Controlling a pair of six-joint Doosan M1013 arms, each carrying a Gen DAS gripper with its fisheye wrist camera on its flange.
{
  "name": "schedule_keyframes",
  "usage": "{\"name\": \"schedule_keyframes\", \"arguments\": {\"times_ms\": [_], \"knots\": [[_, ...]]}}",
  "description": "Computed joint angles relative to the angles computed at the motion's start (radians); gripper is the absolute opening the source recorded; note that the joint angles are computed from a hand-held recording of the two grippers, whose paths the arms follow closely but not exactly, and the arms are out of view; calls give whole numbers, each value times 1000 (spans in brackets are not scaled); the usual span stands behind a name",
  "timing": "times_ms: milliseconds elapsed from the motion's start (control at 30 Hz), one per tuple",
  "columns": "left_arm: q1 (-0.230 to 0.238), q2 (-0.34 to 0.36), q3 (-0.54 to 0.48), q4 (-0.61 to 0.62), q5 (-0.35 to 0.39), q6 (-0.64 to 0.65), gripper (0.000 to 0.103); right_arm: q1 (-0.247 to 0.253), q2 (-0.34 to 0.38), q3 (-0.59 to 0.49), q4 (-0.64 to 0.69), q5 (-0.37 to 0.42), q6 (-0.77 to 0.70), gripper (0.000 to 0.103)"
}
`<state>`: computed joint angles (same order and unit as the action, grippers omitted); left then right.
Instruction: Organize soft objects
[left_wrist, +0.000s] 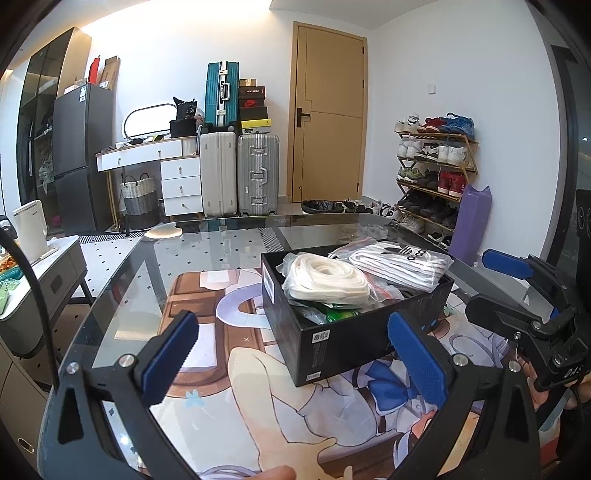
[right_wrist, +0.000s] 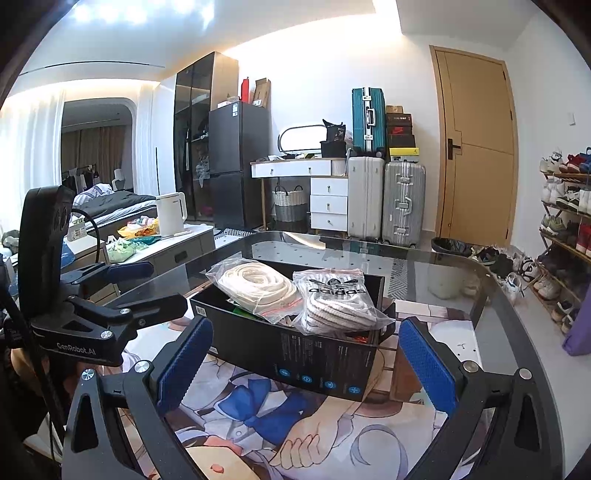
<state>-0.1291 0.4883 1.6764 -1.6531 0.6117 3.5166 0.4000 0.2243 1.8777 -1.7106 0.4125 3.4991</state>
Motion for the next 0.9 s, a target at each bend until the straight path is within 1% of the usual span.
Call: {"name": "schedule_keyframes", "arguments": {"times_ms": [900], "knots": [[1,-2,1,-5,-2,7,103,1,0,0,-4,1,3,102]]}}
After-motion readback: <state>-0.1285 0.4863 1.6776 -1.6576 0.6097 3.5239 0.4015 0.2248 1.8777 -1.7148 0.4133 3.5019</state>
